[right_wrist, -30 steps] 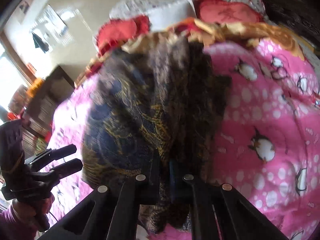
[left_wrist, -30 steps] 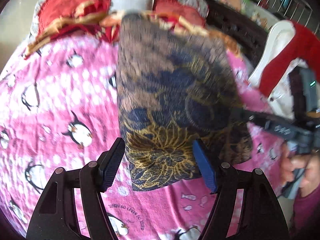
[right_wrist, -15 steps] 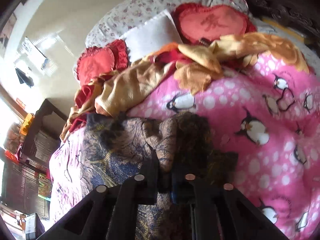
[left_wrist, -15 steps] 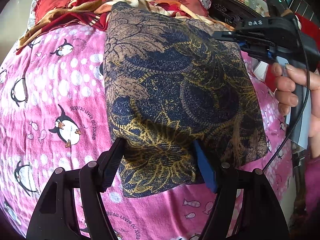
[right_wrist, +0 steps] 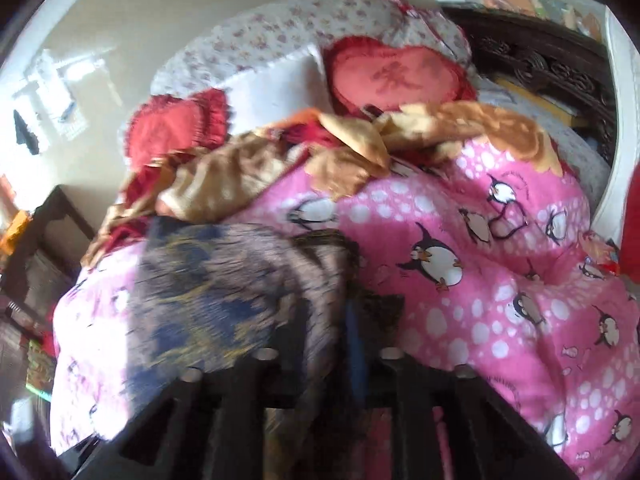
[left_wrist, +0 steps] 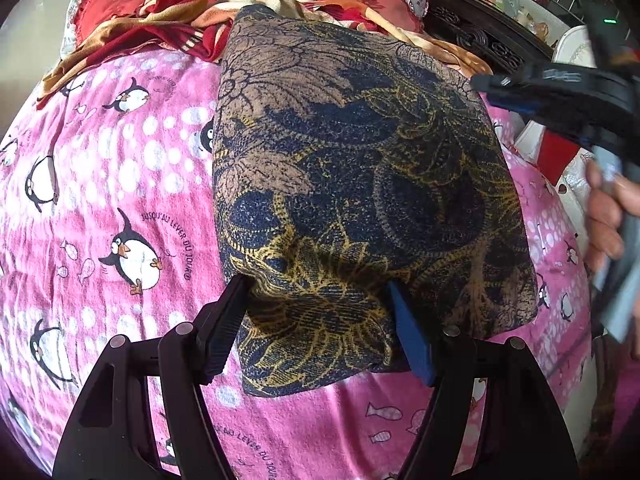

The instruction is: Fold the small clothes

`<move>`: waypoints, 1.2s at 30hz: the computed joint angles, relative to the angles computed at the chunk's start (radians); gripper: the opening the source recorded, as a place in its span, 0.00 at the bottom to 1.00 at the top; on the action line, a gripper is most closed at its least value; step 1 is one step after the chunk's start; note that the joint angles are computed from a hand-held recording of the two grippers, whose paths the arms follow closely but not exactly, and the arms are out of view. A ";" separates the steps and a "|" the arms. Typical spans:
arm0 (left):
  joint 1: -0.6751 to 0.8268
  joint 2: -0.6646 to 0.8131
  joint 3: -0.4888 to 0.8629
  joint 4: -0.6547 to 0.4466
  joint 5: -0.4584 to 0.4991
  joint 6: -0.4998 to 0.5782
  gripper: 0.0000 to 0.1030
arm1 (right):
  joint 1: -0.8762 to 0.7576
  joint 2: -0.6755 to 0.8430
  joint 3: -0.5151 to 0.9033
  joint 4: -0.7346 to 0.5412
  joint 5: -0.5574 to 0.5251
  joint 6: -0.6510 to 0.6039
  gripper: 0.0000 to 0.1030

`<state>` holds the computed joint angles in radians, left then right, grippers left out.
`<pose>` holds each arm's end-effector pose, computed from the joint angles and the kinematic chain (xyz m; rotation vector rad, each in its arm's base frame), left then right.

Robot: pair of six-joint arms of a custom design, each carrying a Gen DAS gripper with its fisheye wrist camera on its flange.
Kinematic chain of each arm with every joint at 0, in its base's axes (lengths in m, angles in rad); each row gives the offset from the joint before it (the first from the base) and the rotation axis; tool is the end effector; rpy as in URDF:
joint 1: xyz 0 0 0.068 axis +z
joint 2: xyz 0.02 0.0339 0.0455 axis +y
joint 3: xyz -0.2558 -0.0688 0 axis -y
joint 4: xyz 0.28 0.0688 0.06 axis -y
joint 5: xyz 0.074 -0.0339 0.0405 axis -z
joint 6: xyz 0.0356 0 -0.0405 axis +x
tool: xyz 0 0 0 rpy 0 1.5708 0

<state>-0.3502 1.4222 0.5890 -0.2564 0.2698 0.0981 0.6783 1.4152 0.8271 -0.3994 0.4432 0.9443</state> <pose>0.2456 -0.0998 0.1036 0.6788 2.5783 -0.4410 0.2471 0.1795 0.1722 0.4842 2.3820 0.1518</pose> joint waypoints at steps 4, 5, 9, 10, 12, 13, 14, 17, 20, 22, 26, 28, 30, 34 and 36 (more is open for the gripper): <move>-0.018 -0.005 -0.007 0.009 -0.018 -0.020 0.69 | 0.086 0.007 0.014 0.020 0.005 -0.031 0.39; -0.019 -0.005 -0.007 0.008 -0.020 -0.021 0.69 | 0.085 0.023 0.015 0.042 -0.011 -0.041 0.39; -0.010 -0.013 0.000 -0.019 -0.008 -0.014 0.69 | 0.043 0.176 0.067 0.057 -0.053 -0.062 0.39; -0.002 -0.018 0.005 -0.035 0.003 -0.007 0.69 | 0.029 0.195 0.060 0.082 -0.054 -0.061 0.40; 0.027 -0.032 0.018 -0.072 0.049 0.013 0.69 | 0.022 0.180 0.038 0.116 -0.049 -0.065 0.41; 0.052 -0.038 0.026 -0.088 0.087 0.024 0.69 | 0.015 0.158 0.024 0.121 -0.066 -0.062 0.41; 0.078 -0.040 0.036 -0.100 0.129 0.034 0.69 | 0.011 0.122 0.000 0.123 -0.080 -0.047 0.44; 0.159 -0.009 0.080 -0.117 0.257 0.049 0.74 | 0.029 -0.025 -0.110 0.128 -0.054 0.018 0.67; 0.206 0.075 0.142 -0.096 0.314 0.039 0.76 | 0.056 -0.129 -0.213 0.157 -0.010 0.054 0.80; 0.225 0.149 0.187 -0.079 0.346 0.027 0.76 | 0.044 -0.161 -0.269 0.212 -0.057 0.045 0.80; 0.242 0.284 0.282 -0.088 0.411 0.005 0.76 | 0.002 -0.124 -0.327 0.341 -0.160 0.019 0.80; 0.240 0.328 0.308 -0.085 0.439 0.012 0.76 | -0.011 -0.113 -0.366 0.449 -0.201 0.010 0.80; 0.229 0.375 0.341 -0.096 0.457 0.034 0.76 | -0.028 -0.089 -0.387 0.542 -0.250 0.008 0.82; 0.201 0.435 0.379 -0.093 0.472 0.041 0.84 | -0.032 -0.009 -0.369 0.624 -0.274 -0.006 0.85; 0.192 0.450 0.382 -0.075 0.471 0.019 0.88 | -0.024 0.013 -0.356 0.631 -0.250 -0.005 0.86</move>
